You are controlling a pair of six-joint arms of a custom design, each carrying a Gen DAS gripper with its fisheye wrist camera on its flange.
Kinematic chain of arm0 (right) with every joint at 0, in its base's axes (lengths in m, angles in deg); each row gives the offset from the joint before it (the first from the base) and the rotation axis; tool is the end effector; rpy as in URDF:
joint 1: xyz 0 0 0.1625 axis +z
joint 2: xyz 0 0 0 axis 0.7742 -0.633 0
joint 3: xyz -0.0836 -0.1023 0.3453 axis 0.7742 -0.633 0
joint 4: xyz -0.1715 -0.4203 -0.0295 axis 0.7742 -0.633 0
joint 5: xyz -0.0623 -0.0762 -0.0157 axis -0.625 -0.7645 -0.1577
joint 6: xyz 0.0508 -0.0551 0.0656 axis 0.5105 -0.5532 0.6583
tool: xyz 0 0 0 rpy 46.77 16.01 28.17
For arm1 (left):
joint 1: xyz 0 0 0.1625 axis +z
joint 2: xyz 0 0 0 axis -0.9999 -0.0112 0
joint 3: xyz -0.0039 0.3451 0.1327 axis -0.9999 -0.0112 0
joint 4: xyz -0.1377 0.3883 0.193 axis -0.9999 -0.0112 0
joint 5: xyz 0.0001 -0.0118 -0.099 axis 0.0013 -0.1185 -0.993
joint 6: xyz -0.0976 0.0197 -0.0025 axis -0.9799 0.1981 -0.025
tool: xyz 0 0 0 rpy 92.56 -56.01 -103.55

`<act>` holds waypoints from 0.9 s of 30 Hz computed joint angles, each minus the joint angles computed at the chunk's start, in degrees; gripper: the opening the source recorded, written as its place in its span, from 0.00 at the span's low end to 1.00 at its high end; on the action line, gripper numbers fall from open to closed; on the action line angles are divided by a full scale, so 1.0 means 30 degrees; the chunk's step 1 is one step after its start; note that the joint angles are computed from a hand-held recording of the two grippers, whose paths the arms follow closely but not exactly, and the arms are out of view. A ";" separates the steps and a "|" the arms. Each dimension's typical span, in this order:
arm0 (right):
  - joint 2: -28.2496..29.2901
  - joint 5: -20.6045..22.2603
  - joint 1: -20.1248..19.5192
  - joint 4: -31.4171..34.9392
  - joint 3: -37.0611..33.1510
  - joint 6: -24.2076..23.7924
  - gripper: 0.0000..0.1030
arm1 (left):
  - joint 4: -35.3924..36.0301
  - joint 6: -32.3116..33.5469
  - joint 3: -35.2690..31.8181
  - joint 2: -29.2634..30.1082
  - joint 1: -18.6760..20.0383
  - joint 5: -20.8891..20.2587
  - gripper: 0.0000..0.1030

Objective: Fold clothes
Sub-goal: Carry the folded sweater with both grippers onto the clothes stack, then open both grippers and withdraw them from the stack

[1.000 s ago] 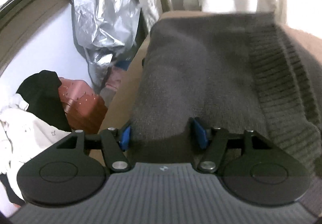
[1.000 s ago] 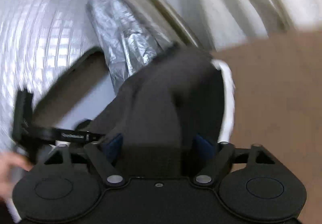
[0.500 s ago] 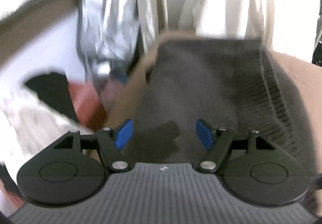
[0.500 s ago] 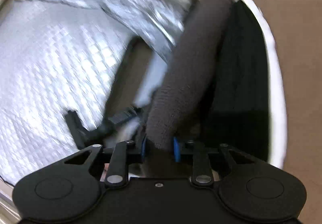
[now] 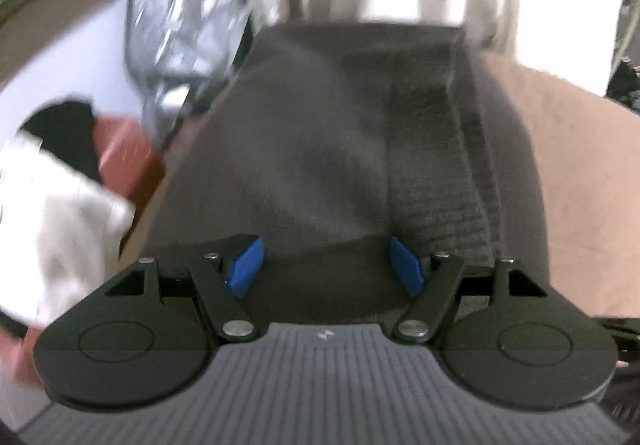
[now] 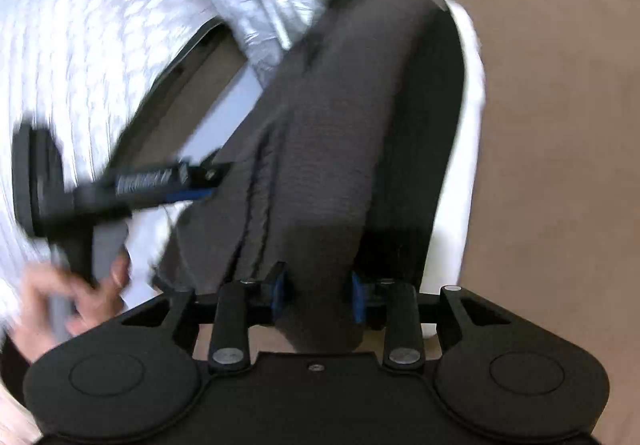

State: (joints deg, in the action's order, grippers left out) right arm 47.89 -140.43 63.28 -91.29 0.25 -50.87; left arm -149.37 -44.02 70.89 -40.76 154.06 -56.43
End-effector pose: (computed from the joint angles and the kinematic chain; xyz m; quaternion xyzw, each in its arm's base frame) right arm 0.4134 -0.6370 -0.0725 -0.1313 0.9446 -0.3008 0.0050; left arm -0.1258 -0.7452 0.4334 0.1661 0.8917 -0.2425 0.3443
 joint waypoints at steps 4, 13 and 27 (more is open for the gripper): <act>-0.0470 -0.2915 0.1361 0.0424 0.0362 -0.4855 0.40 | -0.0924 -0.1772 0.3001 -0.2170 -0.0314 -0.0270 0.69; -0.3248 -0.4683 0.2673 -0.4031 0.5360 -0.6942 0.57 | -0.2406 -0.5954 1.1839 -0.8836 -0.3580 0.2918 0.86; -0.6455 -0.7882 0.4940 -0.6667 0.9992 -0.5582 0.80 | 0.5678 -1.3460 1.5775 -1.3272 -0.8949 0.6037 0.98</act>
